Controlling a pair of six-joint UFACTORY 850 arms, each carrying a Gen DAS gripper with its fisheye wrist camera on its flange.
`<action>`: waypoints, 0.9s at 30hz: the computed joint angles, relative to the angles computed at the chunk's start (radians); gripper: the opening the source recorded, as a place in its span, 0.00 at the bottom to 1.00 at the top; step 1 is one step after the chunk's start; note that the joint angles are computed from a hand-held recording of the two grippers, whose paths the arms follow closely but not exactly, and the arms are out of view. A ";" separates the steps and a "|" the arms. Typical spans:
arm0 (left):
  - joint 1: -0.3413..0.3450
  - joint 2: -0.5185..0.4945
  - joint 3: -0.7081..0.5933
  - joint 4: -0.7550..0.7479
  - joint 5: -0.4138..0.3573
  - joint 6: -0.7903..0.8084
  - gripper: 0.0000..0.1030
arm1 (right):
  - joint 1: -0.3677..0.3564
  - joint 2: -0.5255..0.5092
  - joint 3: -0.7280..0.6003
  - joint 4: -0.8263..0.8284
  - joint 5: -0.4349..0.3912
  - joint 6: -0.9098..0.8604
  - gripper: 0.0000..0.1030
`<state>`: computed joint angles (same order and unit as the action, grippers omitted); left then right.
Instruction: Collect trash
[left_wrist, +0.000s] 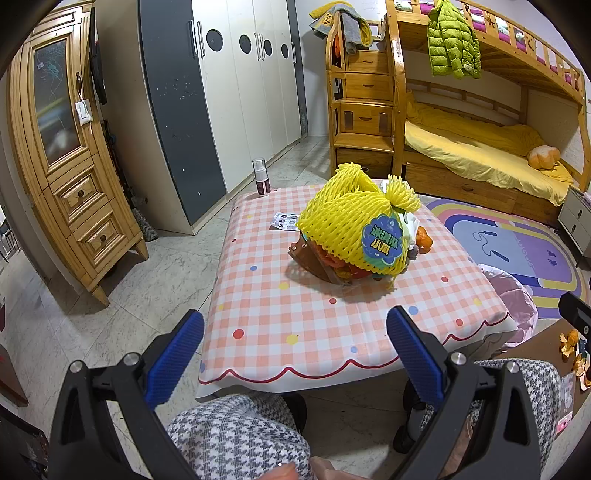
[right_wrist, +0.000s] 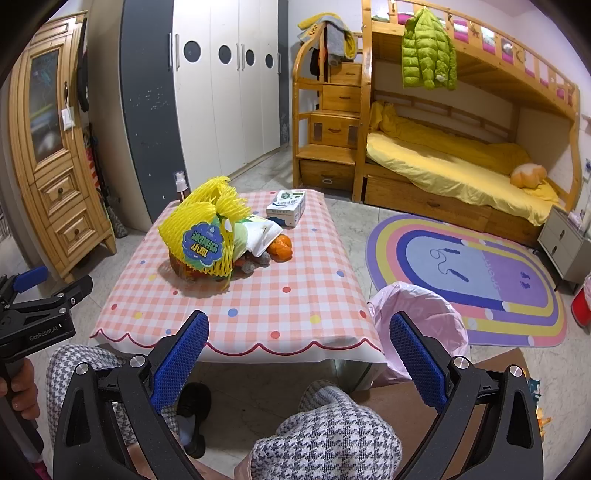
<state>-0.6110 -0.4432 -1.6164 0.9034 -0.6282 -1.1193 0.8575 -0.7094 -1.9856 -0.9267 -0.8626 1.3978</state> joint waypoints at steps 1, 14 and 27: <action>0.000 0.000 0.001 0.000 0.001 0.000 0.93 | 0.000 0.000 0.000 0.000 0.000 0.000 0.94; 0.003 -0.003 0.001 -0.004 -0.002 0.003 0.93 | -0.006 -0.008 -0.006 0.009 0.001 -0.012 0.95; 0.073 -0.132 -0.124 -0.128 0.073 0.135 0.93 | -0.086 -0.205 -0.272 0.079 0.022 -0.170 0.94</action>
<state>-0.5382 -0.5756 -1.7407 0.7757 -0.5548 -0.9843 0.7716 -0.9140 -2.2580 -0.8475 -0.8407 1.2281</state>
